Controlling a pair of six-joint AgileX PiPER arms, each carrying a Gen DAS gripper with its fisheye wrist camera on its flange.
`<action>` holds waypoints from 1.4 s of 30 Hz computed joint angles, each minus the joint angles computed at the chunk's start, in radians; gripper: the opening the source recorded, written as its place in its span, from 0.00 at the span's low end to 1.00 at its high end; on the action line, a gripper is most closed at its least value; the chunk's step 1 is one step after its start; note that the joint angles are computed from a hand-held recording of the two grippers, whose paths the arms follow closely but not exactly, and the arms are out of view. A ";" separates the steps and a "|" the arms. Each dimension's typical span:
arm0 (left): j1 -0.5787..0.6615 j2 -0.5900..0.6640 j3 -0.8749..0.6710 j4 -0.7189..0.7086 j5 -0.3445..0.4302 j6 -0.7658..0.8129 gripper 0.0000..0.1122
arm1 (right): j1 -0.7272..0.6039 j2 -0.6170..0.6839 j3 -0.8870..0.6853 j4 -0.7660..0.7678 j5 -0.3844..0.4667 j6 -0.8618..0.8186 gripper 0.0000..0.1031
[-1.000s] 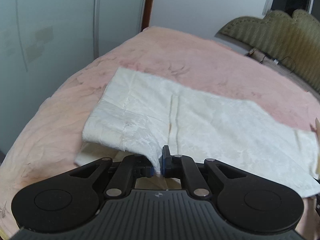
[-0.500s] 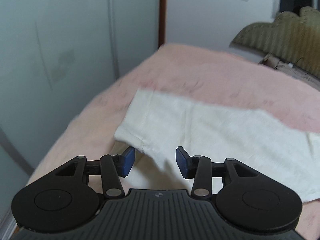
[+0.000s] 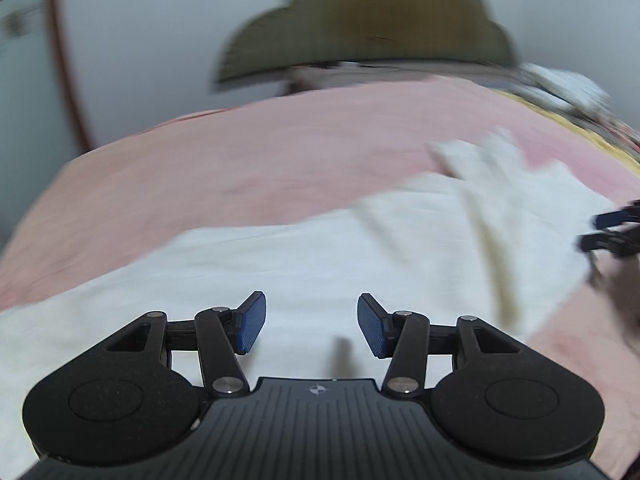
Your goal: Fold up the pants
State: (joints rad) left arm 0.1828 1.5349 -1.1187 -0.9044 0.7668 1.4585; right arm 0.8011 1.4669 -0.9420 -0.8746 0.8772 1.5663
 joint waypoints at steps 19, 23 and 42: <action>-0.217 0.123 0.019 -0.110 0.121 0.004 0.56 | -0.152 0.194 -0.230 -0.200 0.222 -0.047 0.79; -0.261 0.109 0.074 -0.137 0.048 0.046 0.55 | -0.180 0.257 -0.391 -0.151 -0.009 -0.115 0.78; -0.323 0.097 0.145 -0.258 -0.106 0.230 0.21 | -0.300 0.336 -0.391 -0.181 -0.120 0.267 0.10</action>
